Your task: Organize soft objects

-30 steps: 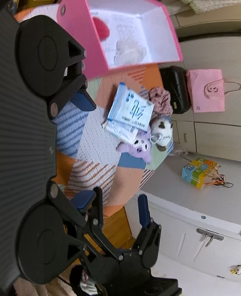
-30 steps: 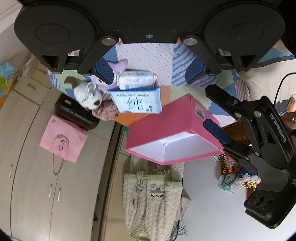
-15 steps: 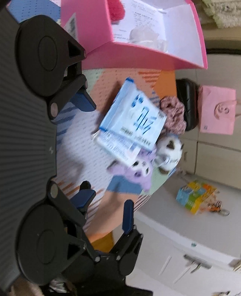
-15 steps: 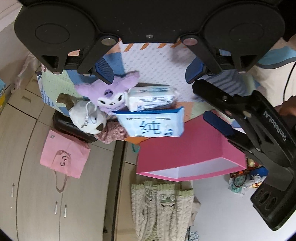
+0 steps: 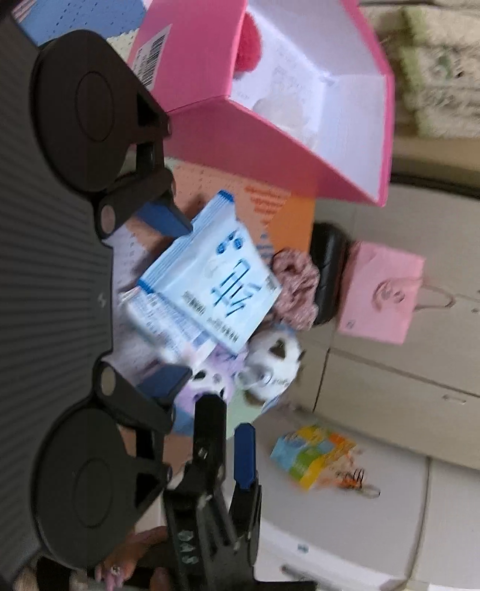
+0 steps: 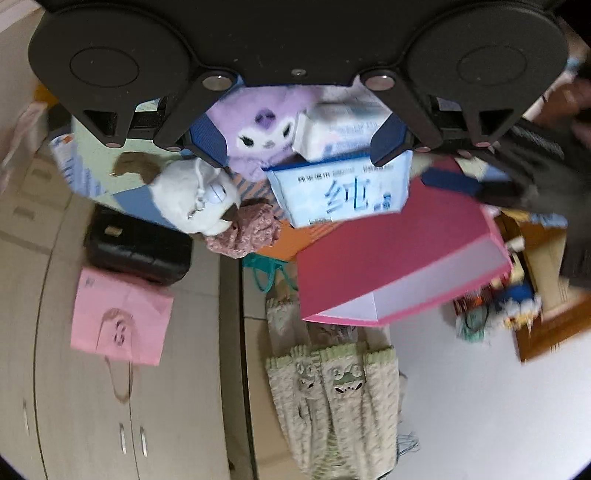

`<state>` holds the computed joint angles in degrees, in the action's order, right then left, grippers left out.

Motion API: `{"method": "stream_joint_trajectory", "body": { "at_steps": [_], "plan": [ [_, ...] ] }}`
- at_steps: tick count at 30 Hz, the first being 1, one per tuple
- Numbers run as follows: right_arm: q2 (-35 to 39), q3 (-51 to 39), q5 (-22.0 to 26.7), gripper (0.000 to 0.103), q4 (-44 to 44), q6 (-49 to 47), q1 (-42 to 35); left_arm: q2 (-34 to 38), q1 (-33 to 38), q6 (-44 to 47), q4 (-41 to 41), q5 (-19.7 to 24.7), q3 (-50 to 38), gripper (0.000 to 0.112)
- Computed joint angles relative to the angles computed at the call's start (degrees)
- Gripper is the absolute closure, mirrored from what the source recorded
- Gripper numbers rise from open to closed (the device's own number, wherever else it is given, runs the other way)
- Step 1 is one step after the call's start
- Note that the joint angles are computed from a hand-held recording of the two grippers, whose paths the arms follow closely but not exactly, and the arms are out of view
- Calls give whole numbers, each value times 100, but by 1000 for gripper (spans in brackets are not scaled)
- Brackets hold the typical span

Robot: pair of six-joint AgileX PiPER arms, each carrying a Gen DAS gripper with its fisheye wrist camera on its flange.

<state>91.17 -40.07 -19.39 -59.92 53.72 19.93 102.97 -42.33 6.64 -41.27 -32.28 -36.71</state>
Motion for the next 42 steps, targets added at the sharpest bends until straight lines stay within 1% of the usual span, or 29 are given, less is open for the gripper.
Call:
{"method": "stream_joint_trajectory", "body": {
  "at_steps": [1, 2, 3, 6, 7, 9, 12, 14, 15, 17, 18, 20, 21, 22, 23, 24, 25, 28, 30, 31, 34, 37, 40, 42],
  "plan": [
    [153, -180, -12, 16, -421, 471, -23, 109, -173, 262, -378, -253, -42, 48],
    [342, -403, 17, 18, -797, 919, -8, 192, -275, 318, -527, -443, -61, 48],
    [520, -595, 36, 19, -1090, 1265, 11, 226, -272, 158, -447, -509, -54, 49],
    [1025, -1202, -40, 24, -2028, 2319, 7, 232, -135, -413, -287, -575, -48, 49],
    [1153, -1365, -75, 26, -2248, 2576, 0, 243, -142, -369, -429, -598, -71, 49],
    [1392, -1690, -203, 27, -2710, 3062, -52, 265, -129, -359, -663, -603, -123, 49],
    [1694, -2059, -315, 27, -3158, 3514, -72, 323, -49, -633, -832, -348, -253, 47],
    [1874, -2195, -352, 27, -3085, 3499, -103, 488, 40, -1134, -553, -299, -299, 47],
    [1963, -2244, -366, 27, -3013, 3498, -124, 571, 81, -1456, -384, -357, -299, 49],
    [2095, -2269, -490, 27, -2731, 3304, -185, 764, 133, -2108, 31, -674, -251, 51],
    [2160, -2280, -610, 27, -2553, 3163, -232, 843, 153, -2242, 177, -773, -250, 60],
    [2263, -2345, -799, 28, -2529, 3166, -303, 972, 125, -2290, 169, -935, -259, 64],
    [2301, -2363, -864, 30, -2517, 3140, -323, 1019, 133, -2353, 209, -1004, -247, 69],
    [2330, -2372, -928, 33, -2521, 3112, -350, 1027, 141, -2432, 255, -1039, -220, 73],
    [2354, -2390, -1020, 42, -2560, 3127, -387, 1021, 150, -2440, 254, -1023, -219, 74],
    [2379, -2402, -1169, 48, -2612, 3145, -442, 1004, 121, -2321, 161, -1023, -226, 76],
    [2404, -2416, -1332, 49, -2704, 3216, -497, 992, 90, -2111, 35, -996, -265, 77],
    [2293, -2260, -1153, 59, -2492, 2809, -426, 976, 23, -1756, -191, -936, -327, 78],
    [2180, -2130, -1020, 71, -2326, 2527, -365, 950, -2, -1577, -280, -894, -348, 79],
    [2125, -2080, -1040, 76, -2333, 2485, -370, 923, 8, -1543, -262, -856, -342, 80],
    [1942, -1869, -907, 79, -2109, 2275, -332, 838, 30, -1545, -133, -781, -279, 83],
    [1791, -1673, -845, 80, -1841, 2097, -312, 767, 11, -1543, -47, -823, -186, 85],
    [1569, -1391, -834, 80, -1398, 1699, -296, 645, 100, -1599, 292, -717, -104, 85],
    [1423, -1219, -774, 76, -1130, 1496, -265, 532, 205, -1588, 573, -569, -57, 85]
  ]
}}
